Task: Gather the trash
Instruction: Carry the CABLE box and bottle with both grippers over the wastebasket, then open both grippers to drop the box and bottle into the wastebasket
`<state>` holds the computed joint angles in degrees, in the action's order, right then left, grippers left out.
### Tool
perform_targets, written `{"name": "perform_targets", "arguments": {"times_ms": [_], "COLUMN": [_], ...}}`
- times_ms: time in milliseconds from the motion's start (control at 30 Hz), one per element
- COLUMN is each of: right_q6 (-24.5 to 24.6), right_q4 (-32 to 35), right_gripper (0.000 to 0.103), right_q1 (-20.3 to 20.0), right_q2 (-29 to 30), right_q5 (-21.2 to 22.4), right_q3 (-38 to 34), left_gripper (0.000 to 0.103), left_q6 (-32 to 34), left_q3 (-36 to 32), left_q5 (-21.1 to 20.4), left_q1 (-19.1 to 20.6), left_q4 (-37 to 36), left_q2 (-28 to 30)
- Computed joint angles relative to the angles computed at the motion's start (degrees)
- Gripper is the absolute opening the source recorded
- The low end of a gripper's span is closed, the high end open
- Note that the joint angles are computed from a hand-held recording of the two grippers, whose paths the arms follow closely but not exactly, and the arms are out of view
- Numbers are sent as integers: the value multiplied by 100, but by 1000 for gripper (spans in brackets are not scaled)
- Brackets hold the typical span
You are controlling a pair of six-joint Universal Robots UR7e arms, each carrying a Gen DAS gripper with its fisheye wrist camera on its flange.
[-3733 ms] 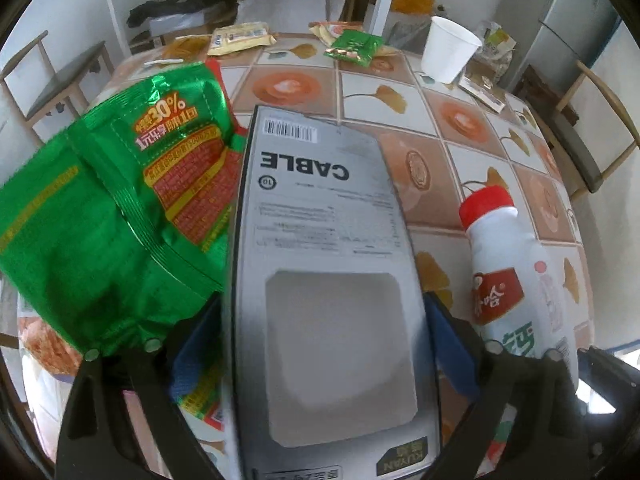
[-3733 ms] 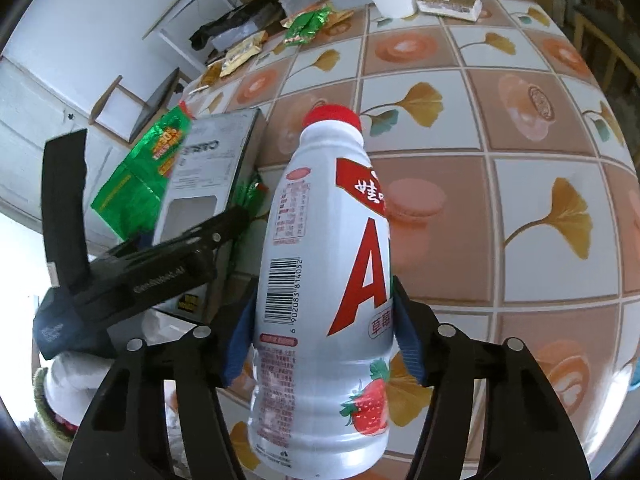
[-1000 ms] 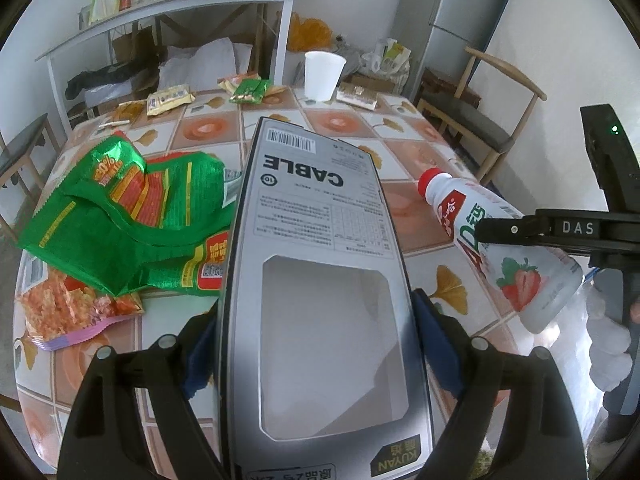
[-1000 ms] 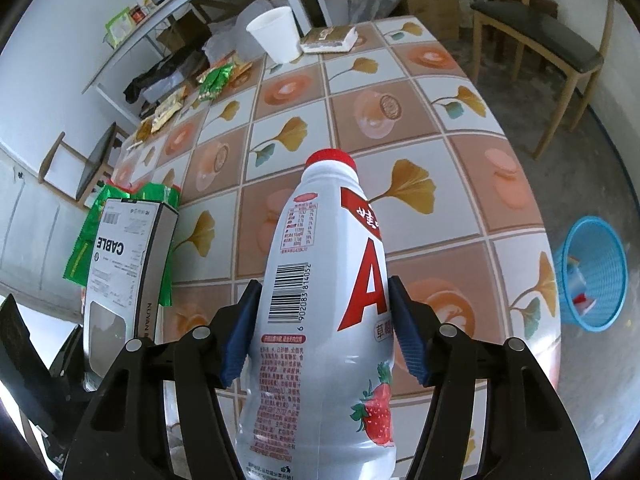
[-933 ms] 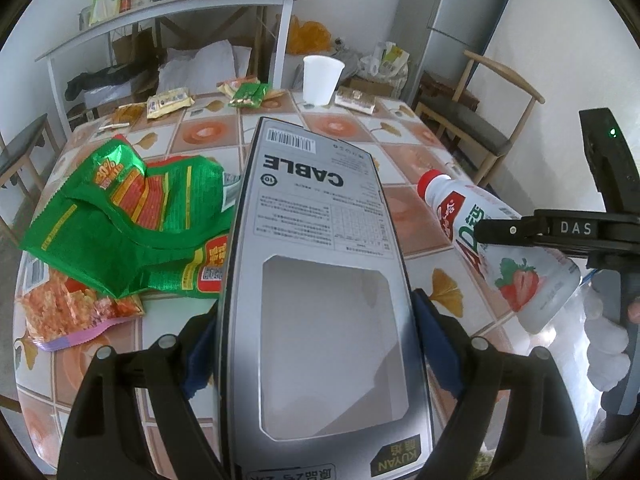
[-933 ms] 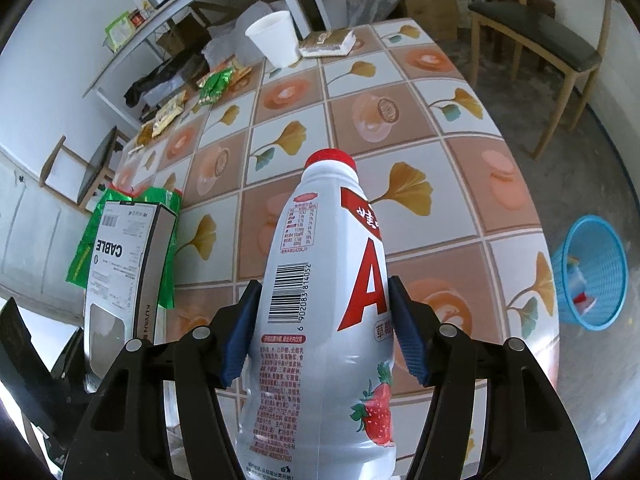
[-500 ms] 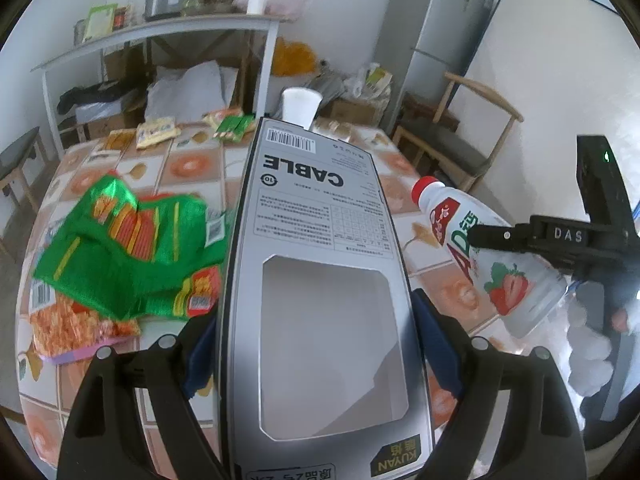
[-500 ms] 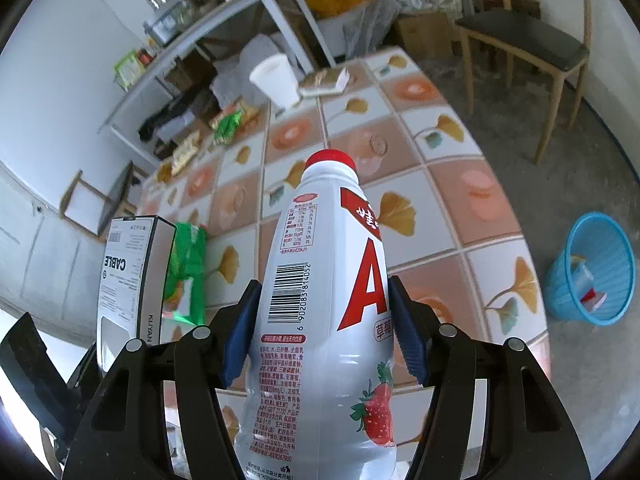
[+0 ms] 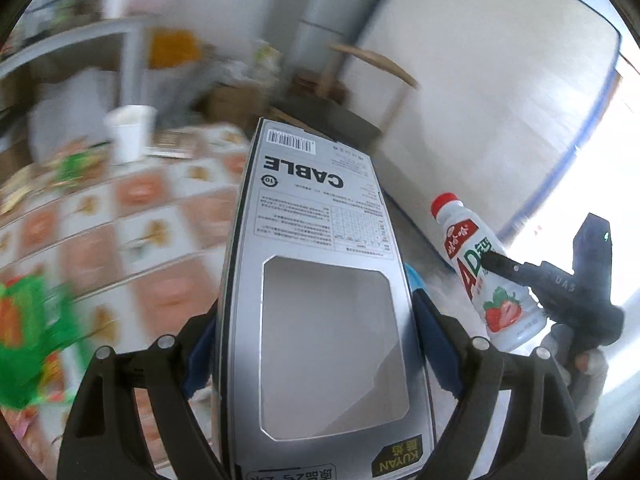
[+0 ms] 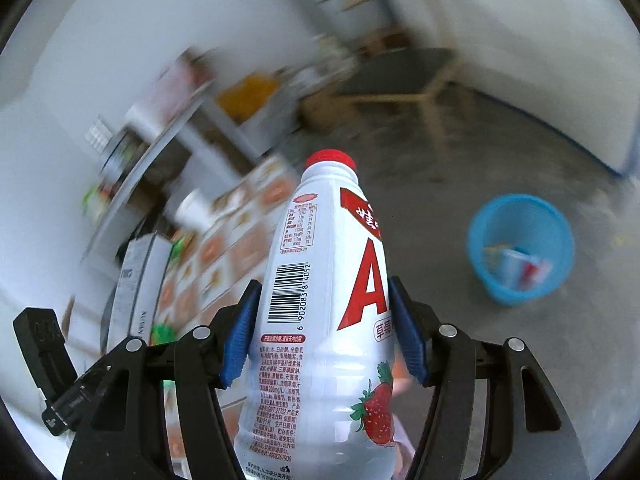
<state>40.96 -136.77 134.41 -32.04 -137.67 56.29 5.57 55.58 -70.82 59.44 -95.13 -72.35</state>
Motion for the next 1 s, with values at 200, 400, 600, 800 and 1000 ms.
{"name": "perform_targets", "arguments": {"times_ms": [200, 400, 600, 800, 1000], "right_q6": [1486, 1930, 1630, 1357, 1850], "right_q4": [-696, -1856, -3025, -4025, -4210], "right_gripper": [59, 59, 59, 73, 74], "right_q1": [-205, -820, -1649, -2384, -2640], "right_q2": [-1424, -2011, -2051, -2005, -1878], "right_q5": [-516, 63, 925, 1107, 737], "right_q3": [2254, 3585, 4023, 4239, 4546], "left_gripper": [85, 85, 86, 89, 91], "left_q6": [107, 16, -39, -326, -641], "left_q3": [-766, -1105, -1547, -2286, -2301], "left_q5": [-572, -613, -302, -448, -844], "left_q1": [-214, -320, -357, -294, -196], "left_q4": [1160, 1635, 1529, 1046, 954], "left_q2": [1146, 2215, 3289, 4316, 4436]}}
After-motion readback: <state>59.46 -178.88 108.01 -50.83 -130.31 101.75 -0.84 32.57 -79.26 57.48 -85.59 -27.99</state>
